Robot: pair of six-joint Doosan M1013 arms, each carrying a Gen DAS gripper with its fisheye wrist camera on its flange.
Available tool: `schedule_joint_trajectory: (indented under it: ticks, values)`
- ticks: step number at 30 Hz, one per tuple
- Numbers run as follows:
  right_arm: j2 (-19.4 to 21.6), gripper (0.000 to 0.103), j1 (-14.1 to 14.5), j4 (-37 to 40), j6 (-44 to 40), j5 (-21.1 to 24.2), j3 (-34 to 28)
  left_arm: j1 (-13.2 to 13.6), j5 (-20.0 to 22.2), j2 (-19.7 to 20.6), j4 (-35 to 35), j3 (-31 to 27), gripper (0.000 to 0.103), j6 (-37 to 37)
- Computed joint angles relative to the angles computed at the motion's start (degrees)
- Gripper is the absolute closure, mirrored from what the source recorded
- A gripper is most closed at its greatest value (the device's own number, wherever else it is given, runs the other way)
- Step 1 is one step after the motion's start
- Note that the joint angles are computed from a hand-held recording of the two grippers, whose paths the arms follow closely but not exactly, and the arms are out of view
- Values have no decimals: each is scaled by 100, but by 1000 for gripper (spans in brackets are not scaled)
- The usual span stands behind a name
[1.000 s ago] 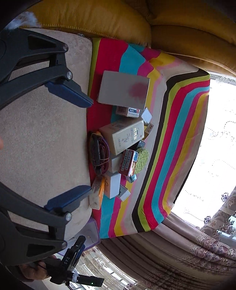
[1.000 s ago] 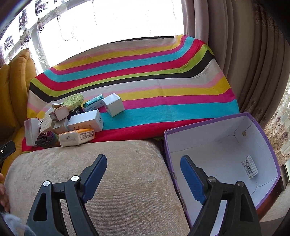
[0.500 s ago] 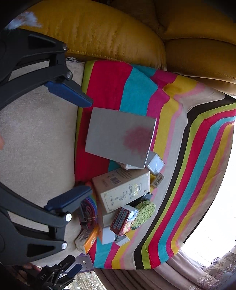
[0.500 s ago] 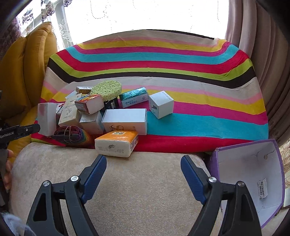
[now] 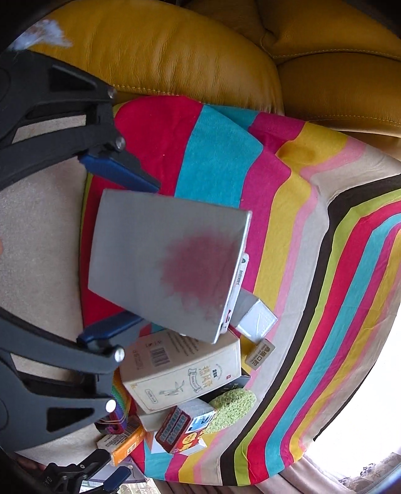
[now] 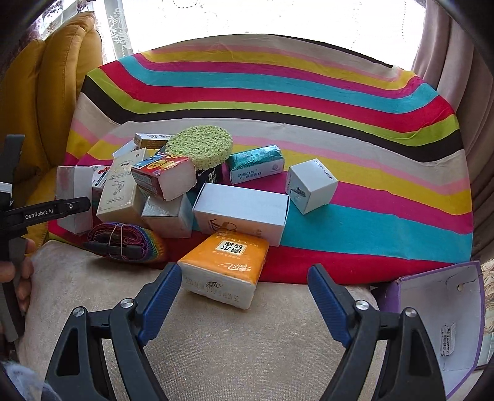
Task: Organize objects
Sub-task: 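Grasp the white box with red stain with the left tool while the right tool grasps the orange tissue pack, then carry both items over the purple box and open both tools to drop them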
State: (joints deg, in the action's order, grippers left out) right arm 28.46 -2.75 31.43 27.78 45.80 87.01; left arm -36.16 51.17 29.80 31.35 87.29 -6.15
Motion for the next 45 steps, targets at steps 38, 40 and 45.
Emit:
schedule_joint_trajectory:
  ticks: [38, 40, 45]
  values:
    - [220, 48, 26, -13, 883, 327, -145, -678, 605, -163, 2272, 233, 30, -1824]
    - [184, 49, -55, 257, 628, 384, -83, -729, 658, -164, 2353, 231, 30, -1897]
    - [55, 50, -264, 845, 80, 441, 116, -843, 758, -131, 2443, 158, 30, -1897]
